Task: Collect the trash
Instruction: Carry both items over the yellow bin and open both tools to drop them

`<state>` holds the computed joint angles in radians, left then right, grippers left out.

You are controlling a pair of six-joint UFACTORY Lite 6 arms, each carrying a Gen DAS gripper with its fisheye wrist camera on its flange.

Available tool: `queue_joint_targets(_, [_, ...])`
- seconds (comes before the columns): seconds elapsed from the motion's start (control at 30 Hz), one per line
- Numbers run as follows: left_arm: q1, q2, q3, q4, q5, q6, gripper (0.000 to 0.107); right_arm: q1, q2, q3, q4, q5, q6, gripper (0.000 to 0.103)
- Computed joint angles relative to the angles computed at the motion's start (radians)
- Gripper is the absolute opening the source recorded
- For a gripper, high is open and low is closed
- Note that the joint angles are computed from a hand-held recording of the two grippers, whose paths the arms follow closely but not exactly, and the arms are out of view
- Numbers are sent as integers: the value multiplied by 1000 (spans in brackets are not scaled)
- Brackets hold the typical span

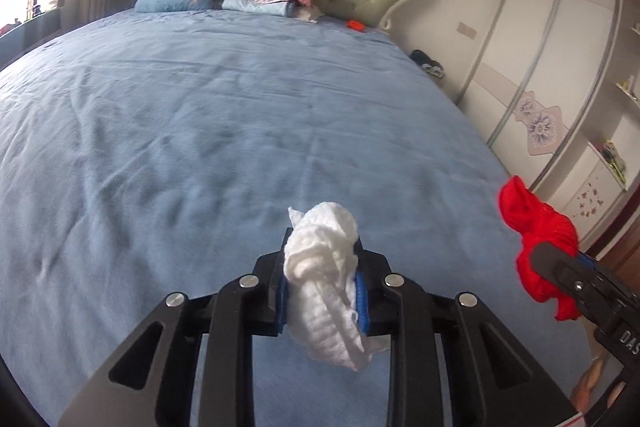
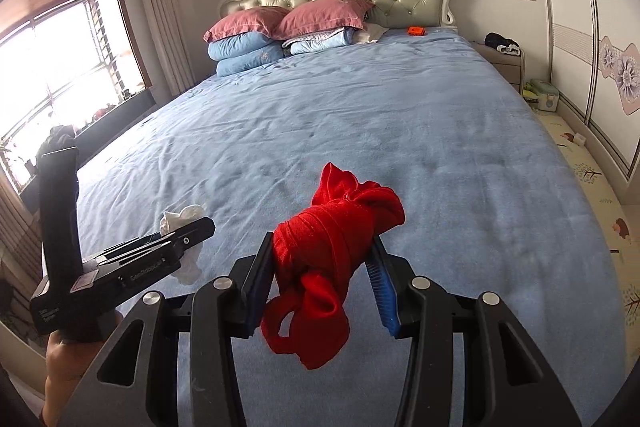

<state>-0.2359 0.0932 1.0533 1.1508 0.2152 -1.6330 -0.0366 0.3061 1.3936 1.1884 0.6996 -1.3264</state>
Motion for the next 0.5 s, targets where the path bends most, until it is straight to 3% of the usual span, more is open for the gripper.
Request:
queue_joint_targets(0.23, [-294, -28, 10, 124, 97, -185, 25, -187, -151, -174, 39, 128, -127, 44])
queue_joint_targets(0.33, [-406, 5, 72, 120, 184, -186, 25, -294, -189, -212, 40, 207, -174, 44])
queue_joint_targets(0.5, [-509, 80, 182, 59, 215, -122, 26, -492, -208, -241, 27, 327, -265, 44])
